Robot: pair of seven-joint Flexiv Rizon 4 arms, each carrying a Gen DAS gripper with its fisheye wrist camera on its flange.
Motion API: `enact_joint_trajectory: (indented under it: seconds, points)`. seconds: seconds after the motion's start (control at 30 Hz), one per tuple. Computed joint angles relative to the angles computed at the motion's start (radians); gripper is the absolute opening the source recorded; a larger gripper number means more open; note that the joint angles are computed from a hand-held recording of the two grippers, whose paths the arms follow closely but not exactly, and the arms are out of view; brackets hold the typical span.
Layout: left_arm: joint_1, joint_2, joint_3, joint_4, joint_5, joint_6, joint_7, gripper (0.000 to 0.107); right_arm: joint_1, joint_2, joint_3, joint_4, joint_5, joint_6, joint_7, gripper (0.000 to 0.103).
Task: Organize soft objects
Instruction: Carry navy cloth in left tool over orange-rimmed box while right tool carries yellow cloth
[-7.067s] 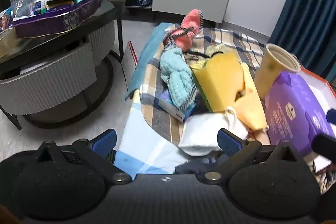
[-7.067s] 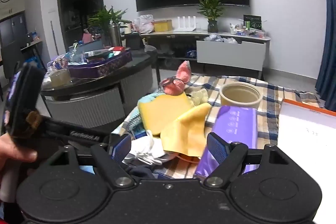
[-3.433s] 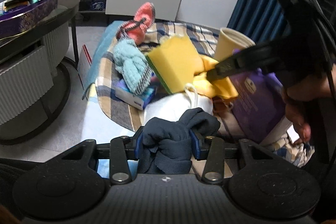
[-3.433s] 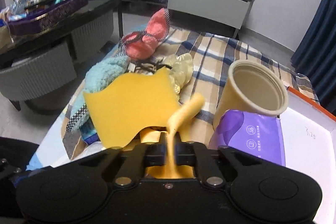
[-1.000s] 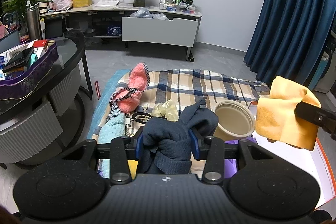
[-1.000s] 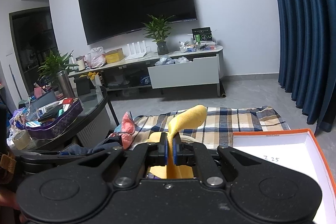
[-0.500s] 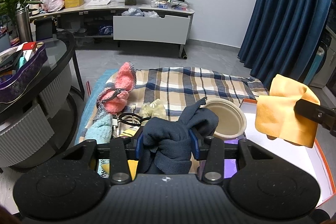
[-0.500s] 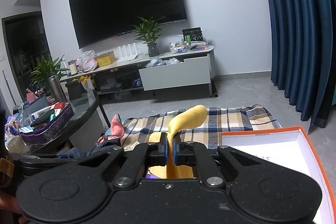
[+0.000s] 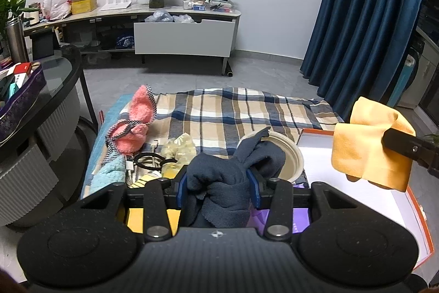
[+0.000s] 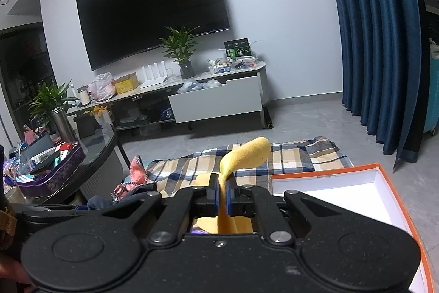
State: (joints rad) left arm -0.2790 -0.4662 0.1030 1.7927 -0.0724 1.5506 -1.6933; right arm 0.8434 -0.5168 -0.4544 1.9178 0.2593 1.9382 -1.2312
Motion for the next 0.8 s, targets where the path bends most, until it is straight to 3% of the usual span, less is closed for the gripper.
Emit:
enact_joint_trajectory:
  seconds: [0.8]
  points:
    - [0.029, -0.035, -0.094, -0.046, -0.049, 0.004, 0.088, 0.043, 0.023, -0.011, -0.062, 0.012, 0.026, -0.005, 0.032, 0.005]
